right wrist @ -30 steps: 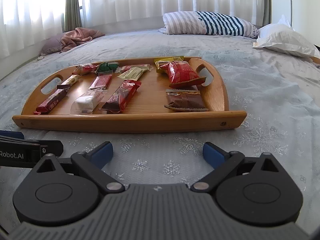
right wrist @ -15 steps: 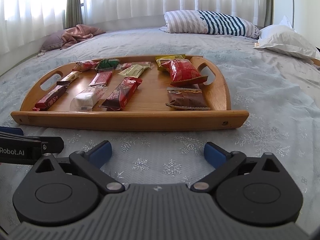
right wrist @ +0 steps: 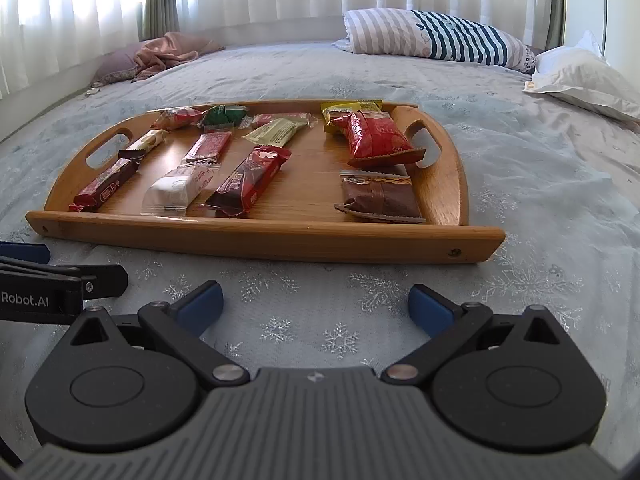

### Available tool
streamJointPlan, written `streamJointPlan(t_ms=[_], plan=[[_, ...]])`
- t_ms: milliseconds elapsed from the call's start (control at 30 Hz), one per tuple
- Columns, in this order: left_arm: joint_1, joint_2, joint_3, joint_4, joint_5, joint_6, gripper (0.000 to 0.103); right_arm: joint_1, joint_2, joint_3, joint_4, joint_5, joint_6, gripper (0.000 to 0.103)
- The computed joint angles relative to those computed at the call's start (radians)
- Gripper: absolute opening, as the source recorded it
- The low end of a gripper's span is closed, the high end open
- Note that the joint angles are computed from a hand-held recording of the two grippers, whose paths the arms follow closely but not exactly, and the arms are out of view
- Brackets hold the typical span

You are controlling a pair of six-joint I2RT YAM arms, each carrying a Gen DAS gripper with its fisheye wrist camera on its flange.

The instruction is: Organize snacks

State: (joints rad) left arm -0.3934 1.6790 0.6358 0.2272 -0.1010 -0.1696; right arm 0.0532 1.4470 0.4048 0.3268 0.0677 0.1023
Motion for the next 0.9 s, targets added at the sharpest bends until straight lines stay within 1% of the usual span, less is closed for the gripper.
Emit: streamJointPlan(t_ms=[700,900], plan=[[0.014,0.015,0.029,-0.033,0.019,-0.016,0.103,0.012,0.003,-0.012,0.021,0.017,0.000,0.103],[0.006,0.014,0.017,-0.013,0.003,-0.012,0.103,0.013,0.003,-0.013,0.022,0.018,0.000,0.103]])
